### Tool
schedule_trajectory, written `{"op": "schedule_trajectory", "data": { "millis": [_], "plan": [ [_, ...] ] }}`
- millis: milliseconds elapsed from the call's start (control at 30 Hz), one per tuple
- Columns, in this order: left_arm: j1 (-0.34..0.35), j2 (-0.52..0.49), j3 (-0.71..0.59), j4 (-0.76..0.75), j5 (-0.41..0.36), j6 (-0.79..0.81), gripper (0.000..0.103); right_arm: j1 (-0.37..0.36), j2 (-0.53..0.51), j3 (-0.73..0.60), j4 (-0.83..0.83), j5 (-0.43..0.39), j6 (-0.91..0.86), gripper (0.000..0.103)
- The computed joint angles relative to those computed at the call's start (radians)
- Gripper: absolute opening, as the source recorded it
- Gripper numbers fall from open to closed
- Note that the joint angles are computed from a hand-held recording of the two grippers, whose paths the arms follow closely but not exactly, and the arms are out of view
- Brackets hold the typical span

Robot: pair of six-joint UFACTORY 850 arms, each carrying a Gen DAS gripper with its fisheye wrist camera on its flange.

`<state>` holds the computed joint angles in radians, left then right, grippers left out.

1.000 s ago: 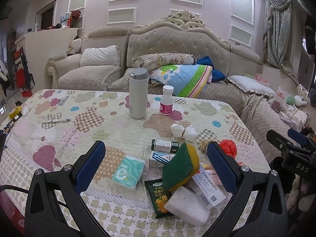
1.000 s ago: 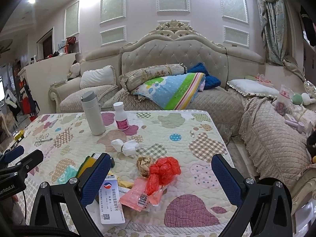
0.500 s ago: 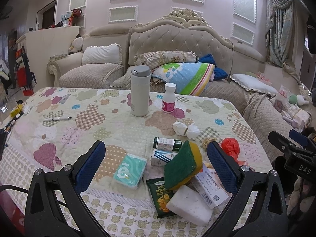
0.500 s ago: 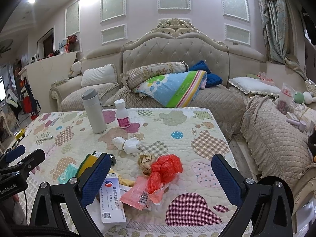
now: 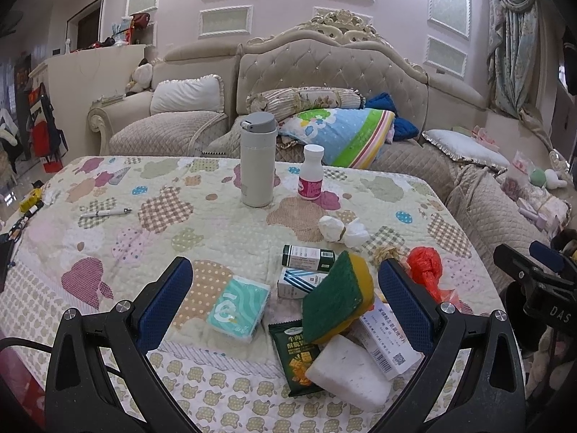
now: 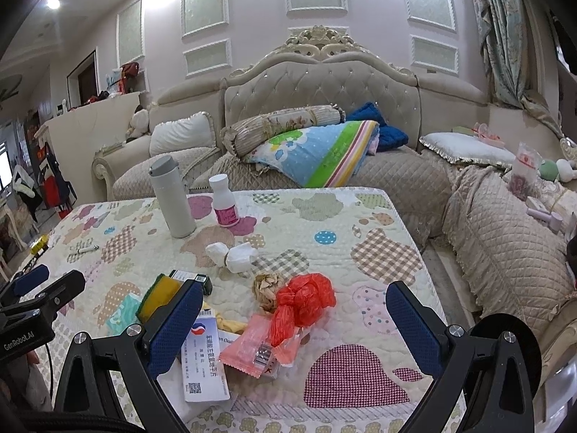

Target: Collect trash

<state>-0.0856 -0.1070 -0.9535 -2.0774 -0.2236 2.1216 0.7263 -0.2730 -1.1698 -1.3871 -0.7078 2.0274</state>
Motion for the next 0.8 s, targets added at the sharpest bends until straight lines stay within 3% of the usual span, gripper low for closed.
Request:
{"op": "schedule_trajectory", "data": {
  "millis": [800],
  "plan": [
    [0.007, -0.02, -0.009, 0.014, 0.034, -0.023, 0.102, -0.002, -0.013, -0.002, 0.042, 0.067, -0.059, 0.102]
  ]
}}
